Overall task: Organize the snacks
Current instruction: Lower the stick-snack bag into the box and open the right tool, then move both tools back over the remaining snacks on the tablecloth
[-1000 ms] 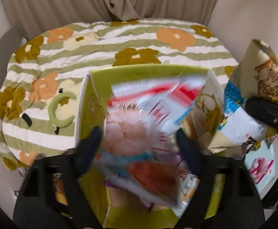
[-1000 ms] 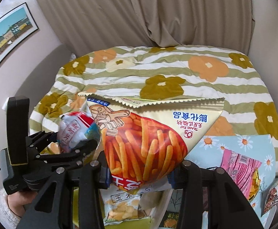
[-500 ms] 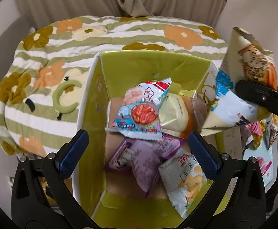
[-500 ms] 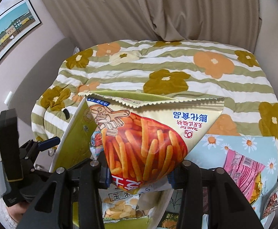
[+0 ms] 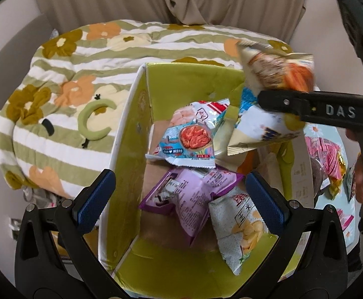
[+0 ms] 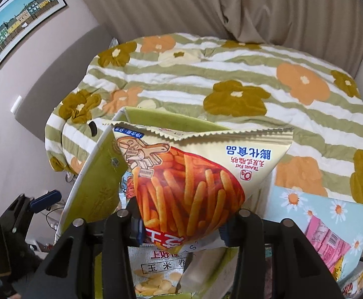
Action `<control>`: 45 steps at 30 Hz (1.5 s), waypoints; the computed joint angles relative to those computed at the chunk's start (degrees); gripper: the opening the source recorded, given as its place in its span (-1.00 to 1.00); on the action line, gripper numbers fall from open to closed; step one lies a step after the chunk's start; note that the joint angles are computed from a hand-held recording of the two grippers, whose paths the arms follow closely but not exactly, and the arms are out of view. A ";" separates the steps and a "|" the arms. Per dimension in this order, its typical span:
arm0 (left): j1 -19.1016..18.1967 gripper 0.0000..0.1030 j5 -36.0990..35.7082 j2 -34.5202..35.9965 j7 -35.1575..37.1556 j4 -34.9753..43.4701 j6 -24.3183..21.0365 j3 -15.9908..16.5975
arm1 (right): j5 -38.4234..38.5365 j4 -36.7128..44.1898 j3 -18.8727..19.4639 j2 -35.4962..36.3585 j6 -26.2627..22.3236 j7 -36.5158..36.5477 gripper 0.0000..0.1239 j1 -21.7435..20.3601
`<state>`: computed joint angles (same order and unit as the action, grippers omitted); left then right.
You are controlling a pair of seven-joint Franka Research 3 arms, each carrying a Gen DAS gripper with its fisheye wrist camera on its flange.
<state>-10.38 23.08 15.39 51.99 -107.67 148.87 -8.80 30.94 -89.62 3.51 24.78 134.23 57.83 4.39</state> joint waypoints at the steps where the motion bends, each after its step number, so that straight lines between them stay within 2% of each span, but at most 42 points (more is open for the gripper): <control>1: 0.02 1.00 -0.21 -0.12 -0.30 -0.30 0.06 0.00 | -0.56 0.69 -0.15 0.57 -0.43 0.42 0.02 0.19; 2: 0.12 1.00 -0.58 -0.09 -0.27 -0.37 0.09 -0.10 | -1.44 0.69 -0.48 0.71 0.08 1.09 0.18 0.62; 3: 0.16 1.00 -0.88 -0.07 -0.39 -0.50 0.13 -0.15 | -1.87 0.19 -0.61 0.54 1.04 1.34 0.44 0.83; 4: 0.07 1.00 -0.88 -0.16 -0.69 -0.75 0.17 -0.13 | -1.46 -0.54 -0.34 0.18 1.85 0.79 0.49 0.62; 11: -0.15 1.00 -1.29 -0.78 -1.39 -2.13 0.37 -0.43 | 1.66 -6.18 0.56 -3.07 5.87 -4.13 0.55 -0.37; 20: -0.04 1.00 -0.56 -4.27 -1.25 -5.33 1.69 -0.62 | 5.28 -11.00 0.32 -7.75 7.99 -7.01 0.55 -0.27; 25: 0.66 1.00 -2.27 -7.30 1.30 -7.74 3.60 -1.34 | 4.75 -16.38 -0.51 -12.71 12.11 -7.64 0.55 0.89; 31: 0.82 1.00 -5.49 -9.35 6.84 -9.65 6.62 -2.47 | 5.98 -22.47 -2.01 -19.00 14.03 -6.84 0.55 1.10; 38: -0.73 1.00 -9.59 -9.64 12.41 -9.87 8.89 -4.00 | 2.33 -31.69 -5.10 -27.85 18.08 -0.36 0.55 0.46; 42: -2.84 1.00 -8.23 -9.83 10.22 -9.55 9.61 -4.48 | 1.73 -35.50 -7.15 -31.86 18.39 -0.58 0.55 -0.94; 45: -5.36 1.00 -3.16 -9.81 4.46 -9.01 9.63 -4.62 | 3.13 -38.49 -9.16 -34.74 18.84 -3.51 0.55 -1.95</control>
